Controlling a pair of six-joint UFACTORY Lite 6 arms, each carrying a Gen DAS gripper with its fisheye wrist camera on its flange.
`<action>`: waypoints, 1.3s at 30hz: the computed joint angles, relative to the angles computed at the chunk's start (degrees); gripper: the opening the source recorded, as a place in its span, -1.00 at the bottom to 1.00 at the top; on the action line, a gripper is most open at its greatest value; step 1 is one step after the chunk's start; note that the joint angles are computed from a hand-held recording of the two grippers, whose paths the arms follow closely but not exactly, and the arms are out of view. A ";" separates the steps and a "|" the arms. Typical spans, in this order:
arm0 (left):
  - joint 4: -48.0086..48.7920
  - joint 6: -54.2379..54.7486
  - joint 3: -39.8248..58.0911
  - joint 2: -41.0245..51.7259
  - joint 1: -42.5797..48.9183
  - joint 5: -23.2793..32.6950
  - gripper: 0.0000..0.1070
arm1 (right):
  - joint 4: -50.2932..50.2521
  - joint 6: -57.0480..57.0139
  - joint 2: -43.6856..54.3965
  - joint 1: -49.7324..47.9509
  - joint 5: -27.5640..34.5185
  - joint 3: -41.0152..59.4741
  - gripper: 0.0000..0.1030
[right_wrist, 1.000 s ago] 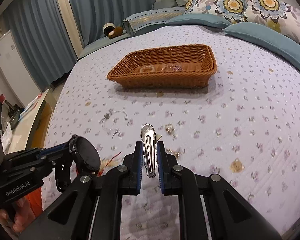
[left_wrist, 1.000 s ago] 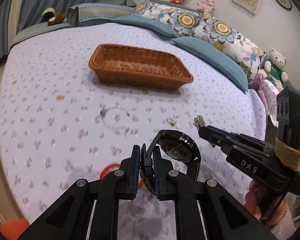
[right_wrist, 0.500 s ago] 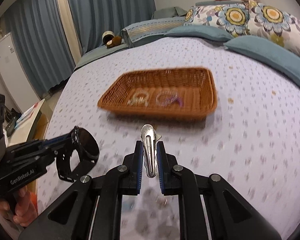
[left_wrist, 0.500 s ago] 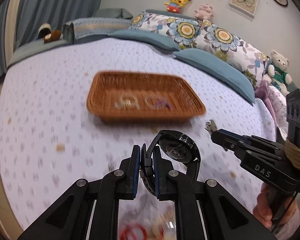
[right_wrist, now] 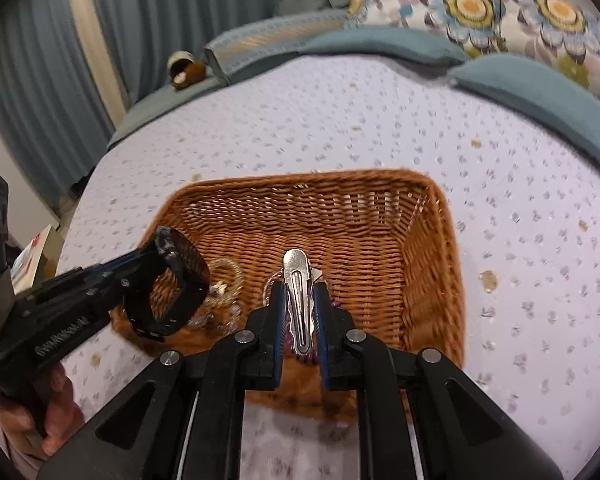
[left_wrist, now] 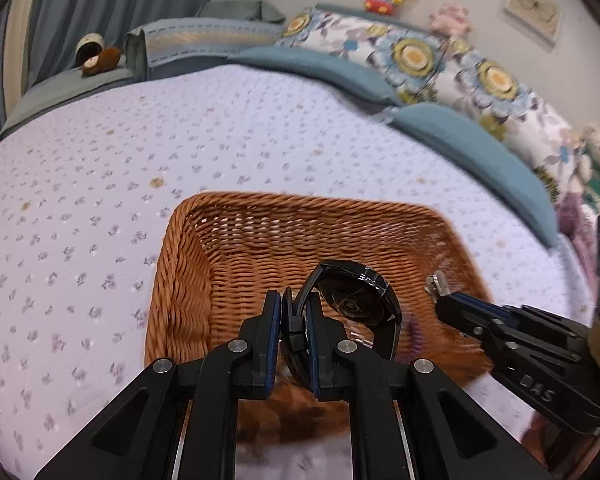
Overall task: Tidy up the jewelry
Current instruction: 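Carry the watch and hair clip into the basket and open both tools, then grasp the red cord with the left tool while the right grasps a gold earring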
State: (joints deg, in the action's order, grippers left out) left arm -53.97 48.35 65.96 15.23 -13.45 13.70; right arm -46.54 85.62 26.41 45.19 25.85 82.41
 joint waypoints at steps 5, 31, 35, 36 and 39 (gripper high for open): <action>2.68 -3.75 5.77 7.52 -0.19 1.01 -0.77 | 5.30 -5.21 5.30 -0.41 2.39 5.64 -0.69; -10.39 12.08 -27.38 -42.27 11.03 17.75 -0.33 | -22.88 32.68 -22.01 21.97 15.41 -21.70 -0.47; -4.03 6.61 -35.68 -57.37 18.69 26.68 -0.18 | -22.17 37.92 -24.60 29.49 21.07 -25.55 -0.47; -2.76 5.77 -37.48 -60.51 20.76 28.86 -0.17 | -21.81 40.29 -25.36 31.74 22.41 -27.10 -0.47; 0.56 5.98 -43.78 -70.56 31.28 39.41 -0.17 | -20.68 46.45 -27.71 37.65 25.38 -32.18 -0.47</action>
